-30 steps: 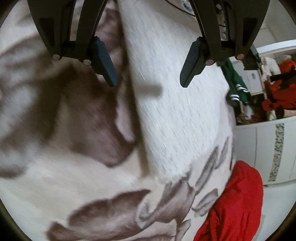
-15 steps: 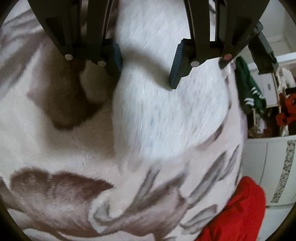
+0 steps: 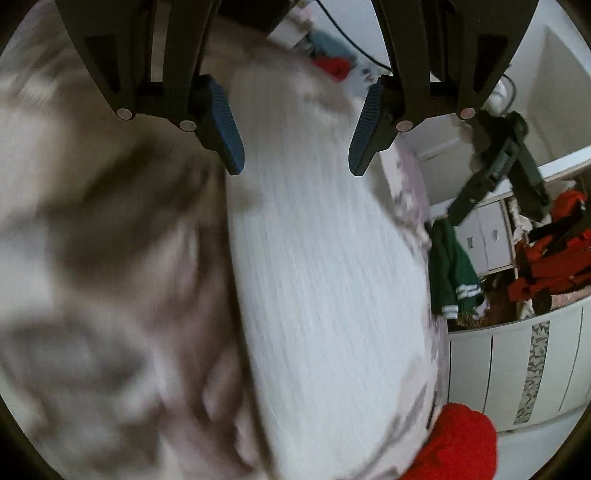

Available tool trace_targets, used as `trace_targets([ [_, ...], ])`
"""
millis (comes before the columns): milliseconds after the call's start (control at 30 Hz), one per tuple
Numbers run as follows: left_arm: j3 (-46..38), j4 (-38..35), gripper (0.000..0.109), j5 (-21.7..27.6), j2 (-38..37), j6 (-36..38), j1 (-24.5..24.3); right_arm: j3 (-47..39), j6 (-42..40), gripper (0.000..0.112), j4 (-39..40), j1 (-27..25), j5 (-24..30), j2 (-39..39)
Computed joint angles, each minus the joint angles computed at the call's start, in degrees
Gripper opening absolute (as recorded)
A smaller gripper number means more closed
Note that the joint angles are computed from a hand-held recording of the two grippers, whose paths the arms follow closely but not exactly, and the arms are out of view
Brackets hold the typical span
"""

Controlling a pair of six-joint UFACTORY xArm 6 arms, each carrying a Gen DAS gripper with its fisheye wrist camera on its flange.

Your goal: Fold large clothes

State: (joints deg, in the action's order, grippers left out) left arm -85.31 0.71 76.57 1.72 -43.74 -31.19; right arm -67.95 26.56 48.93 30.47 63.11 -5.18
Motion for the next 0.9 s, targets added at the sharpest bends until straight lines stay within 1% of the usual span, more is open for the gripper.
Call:
trace_targets([
  [33, 3.7, -0.5, 0.086, -0.2, -2.2, -1.3, -0.3, 4.7, 0.8, 0.061, 1.8, 1.7, -1.5, -3.0],
  [67, 9.6, -2.0, 0.085, -1.8, -5.4, -3.2, -0.3, 9.1, 1.4, 0.061, 3.9, 3.6, -3.2, -5.5],
  [133, 18.7, -5.9, 0.085, -7.9, -10.2, -4.3, 0.2, 16.0, 2.6, 0.061, 8.4, 8.0, -8.0, -8.7],
  [167, 21.5, -6.1, 0.085, -9.4, -11.2, -5.2, 0.1, 18.3, 2.9, 0.061, 9.7, 9.8, -10.0, -9.9],
  [233, 24.2, -4.7, 0.085, -7.9, -11.3, -6.3, -0.1, 21.2, 3.2, 0.061, 11.6, 13.8, -14.0, -10.2],
  [267, 27.1, -5.2, 0.086, -8.0, -12.4, -5.8, 0.2, 21.0, 4.2, 0.061, 10.4, 15.0, -14.7, -9.3],
  [300, 28.0, -4.9, 0.085, -6.4, -12.8, -5.4, 0.3, 20.7, 6.6, 0.061, 7.6, 16.7, -15.1, -8.3],
  [333, 27.9, -3.2, 0.085, -3.2, -12.7, -5.3, 0.1, 21.0, 8.8, 0.061, 5.0, 17.5, -14.6, -8.3],
  [367, 29.0, -2.2, 0.085, -1.6, -13.9, -4.0, 0.2, 21.8, 10.5, 0.061, 3.9, 18.4, -15.1, -8.5],
  [400, 30.7, -3.4, 0.085, -2.3, -16.0, -3.1, 1.1, 23.2, 10.8, 0.061, 5.1, 19.0, -16.3, -9.5],
  [433, 31.9, -4.7, 0.085, -3.4, -17.8, -2.8, 2.0, 24.3, 11.3, 0.061, 6.8, 19.9, -17.8, -10.5],
  [500, 35.4, -11.1, 0.085, -9.5, -23.1, -0.3, 5.4, 26.1, 13.1, 0.061, 7.4, 21.4, -20.8, -12.8],
  [533, 36.1, -13.4, 0.085, -11.8, -24.3, 1.1, 6.5, 26.7, 14.5, 0.061, 7.5, 22.7, -23.6, -13.9],
  [567, 36.7, -16.9, 0.085, -15.2, -25.5, 3.2, 7.8, 26.9, 14.8, 0.061, 8.1, 23.3, -25.6, -14.0],
  [600, 37.2, -22.0, 0.085, -19.5, -26.0, 7.1, 9.2, 27.3, 16.3, 0.061, 8.3, 24.6, -28.3, -14.7],
  [633, 37.3, -25.5, 0.085, -21.6, -25.7, 10.0, 9.9, 27.8, 18.1, 0.061, 8.3, 25.8, -31.1, -15.2],
  [667, 36.7, -31.4, 0.085, -23.9, -23.8, 14.9, 10.8, 27.7, 19.4, 0.061, 8.4, 26.5, -32.8, -15.1],
  [700, 35.8, -34.9, 0.085, -24.9, -21.5, 18.2, 11.1, 27.9, 21.2, 0.061, 8.6, 27.9, -36.2, -14.7],
  [733, 35.1, -35.9, 0.085, -25.0, -20.0, 19.6, 10.6, 28.3, 24.3, 0.061, 7.0, 29.2, -39.2, -14.5],
  [800, 30.7, -33.4, 0.085, -23.8, -13.0, 22.6, 9.5, 28.5, 32.0, 0.061, 0.4, 29.3, -40.4, -14.1],
  [833, 29.7, -31.4, 0.077, -23.6, -11.5, 23.0, 8.9, 28.5, 35.7, 0.061, -2.8, 30.2, -41.9, -13.0],
  [867, 27.5, -27.1, 0.046, -22.8, -8.6, 23.0, 7.8, 28.5, 37.1, 0.061, -4.8, 30.2, -42.1, -12.2],
  [900, 26.0, -23.6, 0.037, -22.0, -7.1, 23.0, 7.0, 27.6, 40.5, 0.061, -9.3, 30.4, -40.9, -11.1],
])
